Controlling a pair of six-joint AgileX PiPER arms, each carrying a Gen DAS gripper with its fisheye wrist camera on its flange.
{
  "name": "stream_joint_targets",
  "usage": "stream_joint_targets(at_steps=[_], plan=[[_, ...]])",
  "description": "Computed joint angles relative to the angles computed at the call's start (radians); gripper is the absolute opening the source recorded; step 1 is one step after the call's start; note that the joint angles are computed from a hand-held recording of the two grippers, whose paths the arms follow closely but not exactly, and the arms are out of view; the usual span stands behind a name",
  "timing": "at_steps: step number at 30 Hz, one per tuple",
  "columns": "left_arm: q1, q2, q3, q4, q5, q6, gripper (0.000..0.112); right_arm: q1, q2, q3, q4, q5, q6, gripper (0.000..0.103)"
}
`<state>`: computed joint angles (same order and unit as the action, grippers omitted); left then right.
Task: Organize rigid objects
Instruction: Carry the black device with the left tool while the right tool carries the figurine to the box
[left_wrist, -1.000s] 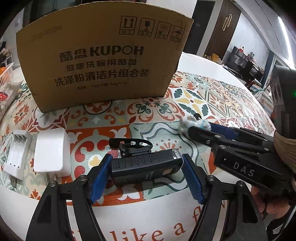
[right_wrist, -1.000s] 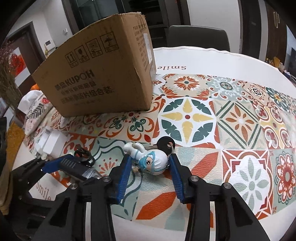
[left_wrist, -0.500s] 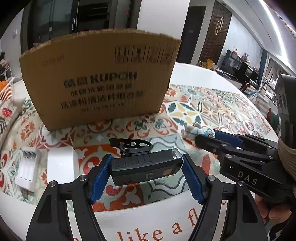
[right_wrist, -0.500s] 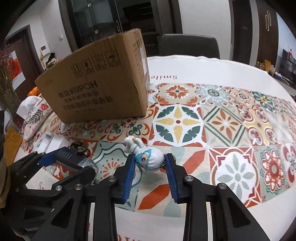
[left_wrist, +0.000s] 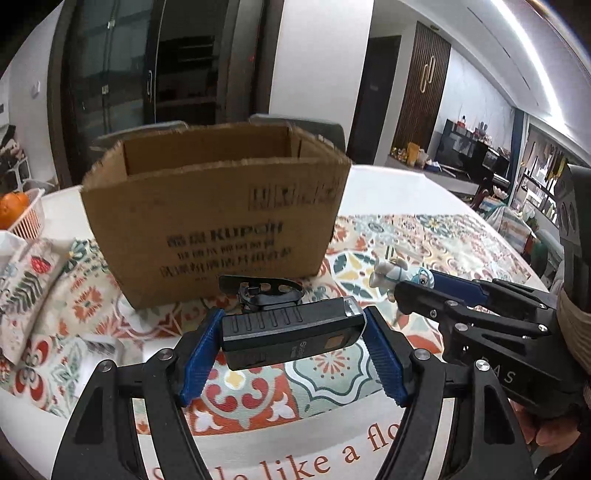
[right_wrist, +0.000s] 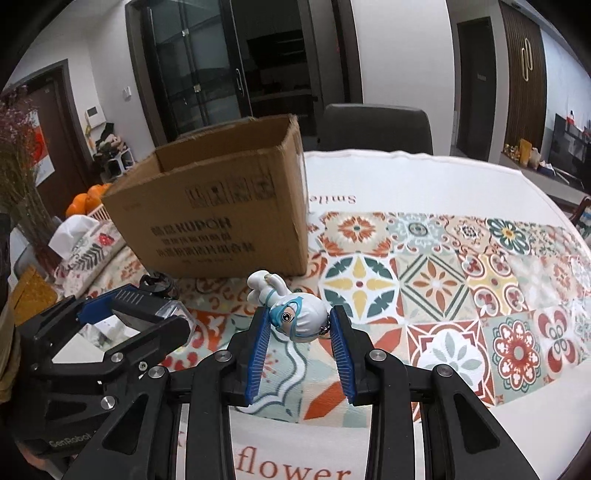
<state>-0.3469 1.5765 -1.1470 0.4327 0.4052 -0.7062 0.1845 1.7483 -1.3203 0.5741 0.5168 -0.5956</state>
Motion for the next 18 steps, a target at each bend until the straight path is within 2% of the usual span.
stream_joint_targets(at_steps=[6, 14, 18], plan=[[0.014, -0.056, -0.003, 0.030, 0.021, 0.002, 0.074, 0.032, -0.044, -0.008, -0.030, -0.008, 0.046, 0.034], [0.060, -0.100, -0.036, -0.011, 0.050, 0.075, 0.074, 0.077, -0.063, -0.065, -0.079, -0.004, 0.134, 0.034], [0.097, -0.110, -0.062, -0.075, 0.061, 0.149, 0.074, 0.101, -0.065, -0.102, -0.113, -0.003, 0.176, 0.034]])
